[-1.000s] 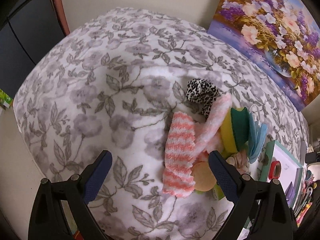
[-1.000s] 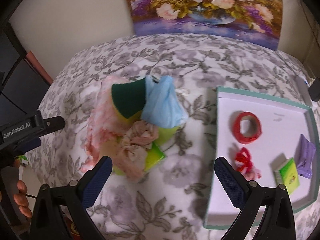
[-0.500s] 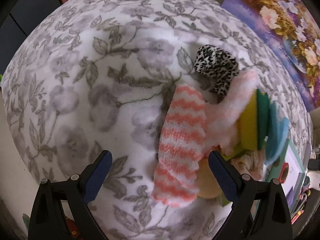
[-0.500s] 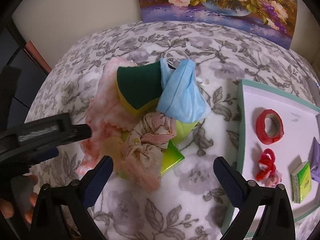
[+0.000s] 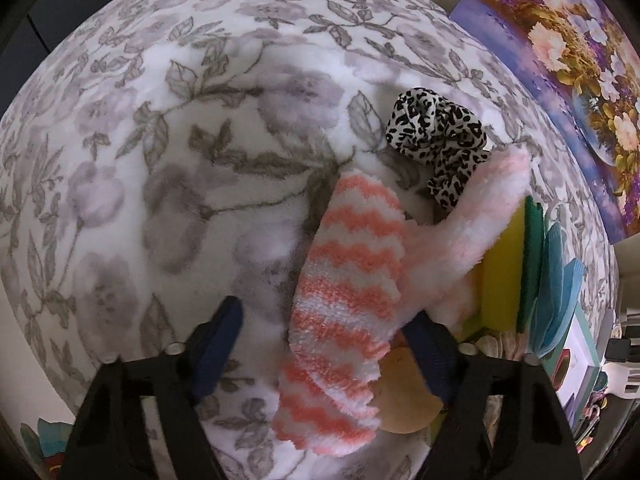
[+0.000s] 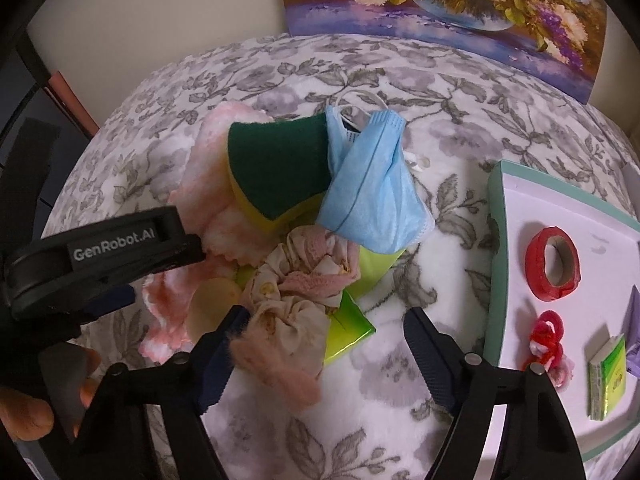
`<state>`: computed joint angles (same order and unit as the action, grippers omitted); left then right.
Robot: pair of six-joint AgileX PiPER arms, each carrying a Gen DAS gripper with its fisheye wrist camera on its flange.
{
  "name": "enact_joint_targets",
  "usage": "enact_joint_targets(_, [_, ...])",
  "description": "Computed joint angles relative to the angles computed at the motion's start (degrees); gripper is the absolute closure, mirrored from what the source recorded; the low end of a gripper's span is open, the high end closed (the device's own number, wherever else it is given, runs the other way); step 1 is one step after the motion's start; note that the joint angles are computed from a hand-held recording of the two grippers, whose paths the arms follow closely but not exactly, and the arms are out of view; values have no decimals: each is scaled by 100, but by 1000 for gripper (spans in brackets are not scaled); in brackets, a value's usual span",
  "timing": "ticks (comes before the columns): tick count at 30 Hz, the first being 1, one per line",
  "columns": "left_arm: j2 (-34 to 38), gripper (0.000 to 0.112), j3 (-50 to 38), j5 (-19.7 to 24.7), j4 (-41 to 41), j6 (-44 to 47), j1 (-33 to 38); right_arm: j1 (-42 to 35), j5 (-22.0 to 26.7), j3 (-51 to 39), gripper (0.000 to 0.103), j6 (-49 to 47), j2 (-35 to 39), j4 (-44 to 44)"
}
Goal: Organize soft objects
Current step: 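Grasp the striped pink-white fuzzy sock with the left tool while the right tool grasps the floral scrunchie, then lift the striped sock with the left tool while the right tool carries the scrunchie over the tray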
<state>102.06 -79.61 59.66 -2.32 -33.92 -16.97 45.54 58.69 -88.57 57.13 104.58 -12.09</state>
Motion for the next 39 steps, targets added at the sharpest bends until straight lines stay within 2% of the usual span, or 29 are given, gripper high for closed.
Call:
enact_joint_targets(4, [49, 50, 21, -94, 59, -114, -38, -25, -36, 3, 25, -39, 14, 23])
enact_joint_targets(9, [-24, 81, 109, -233, -186, 83, 57, 19, -3, -44, 42, 16, 10, -95])
enact_joint_targets(13, [-66, 93, 99, -195, -243, 172, 24, 37, 4, -29, 52, 51, -32, -138])
enact_joint_targets(15, [-99, 97, 62, -172, -243, 153, -11, 51, 24, -39, 63, 72, -39, -174])
enact_joint_targets(29, [-510, 103, 7, -249, 119, 76, -41, 29, 62, 80, 84, 158, -265, -314])
enact_joint_targets(39, [-910, 103, -108, -353, 529, -152, -246, 29, 13, 148, 88, 126, -490, -369])
